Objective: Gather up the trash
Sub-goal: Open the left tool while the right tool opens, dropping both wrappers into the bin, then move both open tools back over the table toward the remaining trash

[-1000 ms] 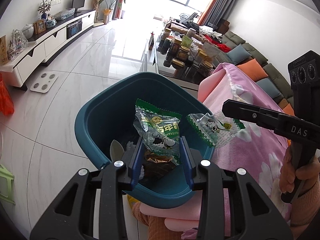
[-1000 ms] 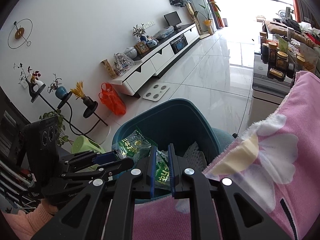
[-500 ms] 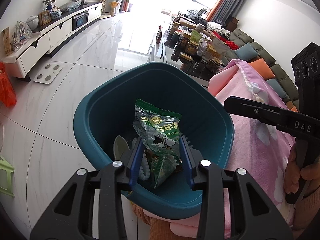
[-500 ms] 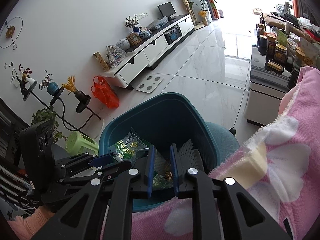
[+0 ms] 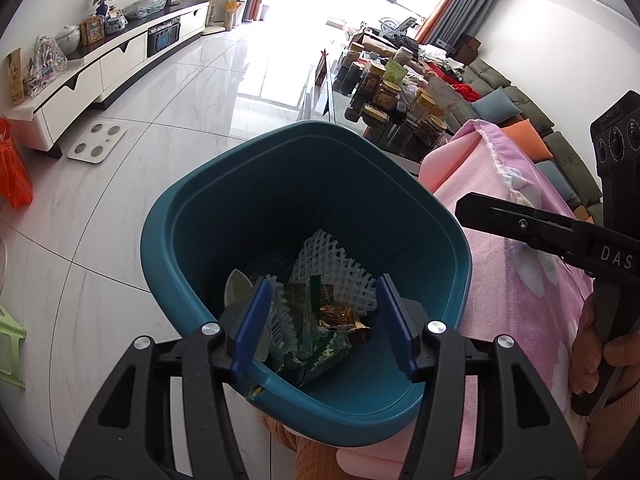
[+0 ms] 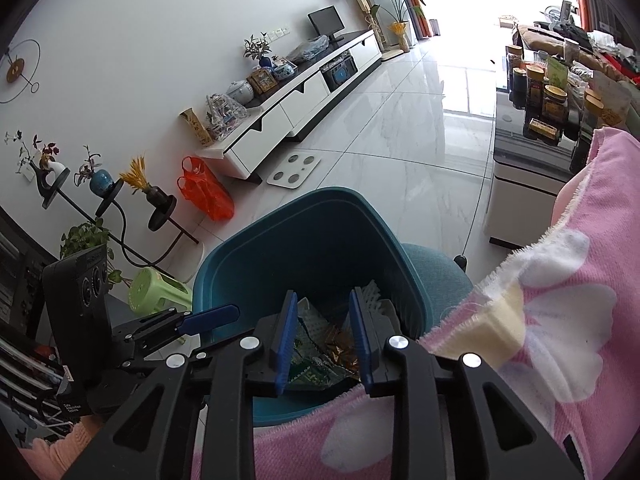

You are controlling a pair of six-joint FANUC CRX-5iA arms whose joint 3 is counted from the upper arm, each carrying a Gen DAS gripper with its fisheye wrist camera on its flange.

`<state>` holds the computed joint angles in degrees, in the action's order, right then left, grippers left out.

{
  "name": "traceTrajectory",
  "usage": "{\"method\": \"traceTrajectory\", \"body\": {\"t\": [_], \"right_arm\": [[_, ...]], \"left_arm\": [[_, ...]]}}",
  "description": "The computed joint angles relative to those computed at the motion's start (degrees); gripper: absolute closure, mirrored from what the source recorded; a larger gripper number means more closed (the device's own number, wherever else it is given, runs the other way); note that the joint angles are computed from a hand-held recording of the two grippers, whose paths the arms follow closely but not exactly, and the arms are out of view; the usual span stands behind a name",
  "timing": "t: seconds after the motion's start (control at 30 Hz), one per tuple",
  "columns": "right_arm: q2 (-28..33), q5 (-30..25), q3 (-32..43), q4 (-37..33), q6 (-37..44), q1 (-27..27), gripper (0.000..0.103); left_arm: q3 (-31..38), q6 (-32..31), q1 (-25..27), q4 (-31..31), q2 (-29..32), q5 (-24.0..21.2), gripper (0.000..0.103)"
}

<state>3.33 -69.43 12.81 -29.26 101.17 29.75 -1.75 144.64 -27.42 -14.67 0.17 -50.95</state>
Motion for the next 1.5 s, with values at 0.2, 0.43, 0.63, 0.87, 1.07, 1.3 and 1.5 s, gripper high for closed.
{"method": "traceTrajectory", "body": {"t": [0.2,0.43,0.63,0.87,1.07,1.3,1.5], "right_arm": [[-0.7,0.5,-0.6,-1.0,0.3,-1.2,0.069],[-2.9,1.1,-2.3,-3.3,1.5,-3.4,0.063],[-5.2,0.9,-3.7,-6.2,3.4,-6.3,0.062],[-8.6,0.5,-5.6,-9.7,5.9,-10.5,0.056],[-12.8,0.5,-8.3,-12.0,8.3,-15.6,0.052],[-18.9,1.5,-12.5,-11.5,9.4,-24.0,0.049],[-23.3,2.8,-16.4,-9.2,8.3,-32.4,0.049]], "left_arm": [[1.1,1.0,-1.3,-2.6,-0.5,-1.3,0.032],[2.4,2.7,-3.7,-6.9,-1.6,-3.4,0.021],[2.6,3.0,-5.0,-8.9,-3.0,-3.6,0.018],[5.2,3.4,-8.4,-13.0,-3.3,-6.3,0.018],[8.7,1.8,-12.1,-15.1,-2.4,-6.1,0.018],[14.8,-7.3,-14.4,-10.5,2.7,-1.6,0.018],[21.2,-17.8,-15.0,-1.9,10.0,2.1,0.018]]}}
